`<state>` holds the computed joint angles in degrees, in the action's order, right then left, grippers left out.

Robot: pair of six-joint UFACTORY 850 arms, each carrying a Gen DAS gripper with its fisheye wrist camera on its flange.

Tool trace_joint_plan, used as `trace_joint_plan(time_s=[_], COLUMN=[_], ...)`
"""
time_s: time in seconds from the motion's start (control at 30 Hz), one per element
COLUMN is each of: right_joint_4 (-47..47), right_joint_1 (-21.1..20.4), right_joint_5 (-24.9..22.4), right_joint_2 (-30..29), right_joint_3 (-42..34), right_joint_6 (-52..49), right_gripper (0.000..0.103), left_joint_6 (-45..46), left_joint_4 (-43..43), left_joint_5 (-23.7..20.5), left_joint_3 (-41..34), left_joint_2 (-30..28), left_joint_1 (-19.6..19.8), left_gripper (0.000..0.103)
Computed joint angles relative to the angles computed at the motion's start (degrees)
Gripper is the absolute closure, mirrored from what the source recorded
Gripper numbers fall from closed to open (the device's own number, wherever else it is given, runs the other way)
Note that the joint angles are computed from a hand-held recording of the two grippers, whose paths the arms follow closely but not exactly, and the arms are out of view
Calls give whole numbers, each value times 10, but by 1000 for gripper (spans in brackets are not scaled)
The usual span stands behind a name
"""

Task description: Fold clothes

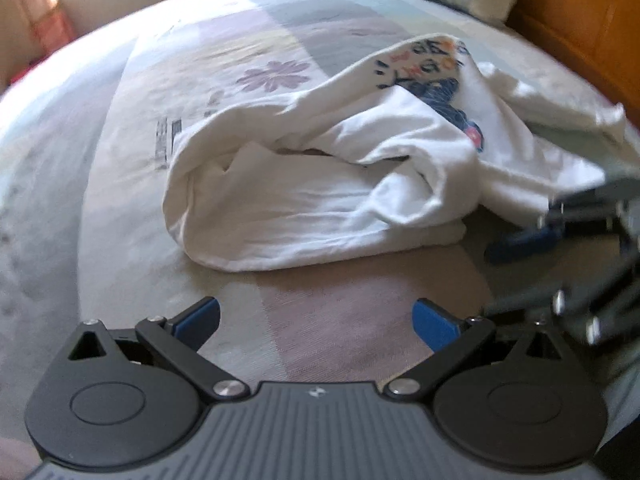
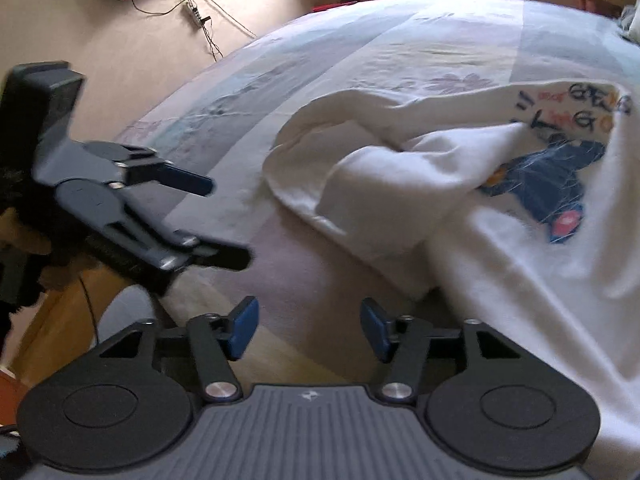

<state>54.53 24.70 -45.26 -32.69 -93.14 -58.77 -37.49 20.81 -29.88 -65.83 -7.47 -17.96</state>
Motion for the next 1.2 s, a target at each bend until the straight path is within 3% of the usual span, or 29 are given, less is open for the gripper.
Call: trace_joint_plan(time_s=[0.1,0.27,0.47,0.7,0.8,1.07,1.17,1.2], right_joint_4=[-1,-24,-43,-22,-3,67,104,117], right_joint_1=[4,2,2,-3,-10,-33,-42,-45], right_joint_5=[7,48,79,82,77,72,71,68], right_joint_2=[4,31,49,54,56,69,84,89], right_joint_3=[8,37,59,71,79,104,123,129], right_joint_6=[18,45,64,44,35,14,-12,-23], right_gripper=[33,12,8,8,8,5,4,4], left_joint_6=[-51,-180,-186,-92,-87,-41,-46,-31], left_joint_4=[23,82,56,-101,-86,-34,-75,-116], left_joint_5=[24,17,10,20,37,17,-12,3], left_joint_3=[1,-22,-51,-62,-42,-39,-55,-48], left_joint_2=[-16,-54,-77,-86,-78,-78,-81,-73], left_joint_1=[12,33,33,52,45,30,31,36], left_gripper=[1,1,1,1,1,1,1,1])
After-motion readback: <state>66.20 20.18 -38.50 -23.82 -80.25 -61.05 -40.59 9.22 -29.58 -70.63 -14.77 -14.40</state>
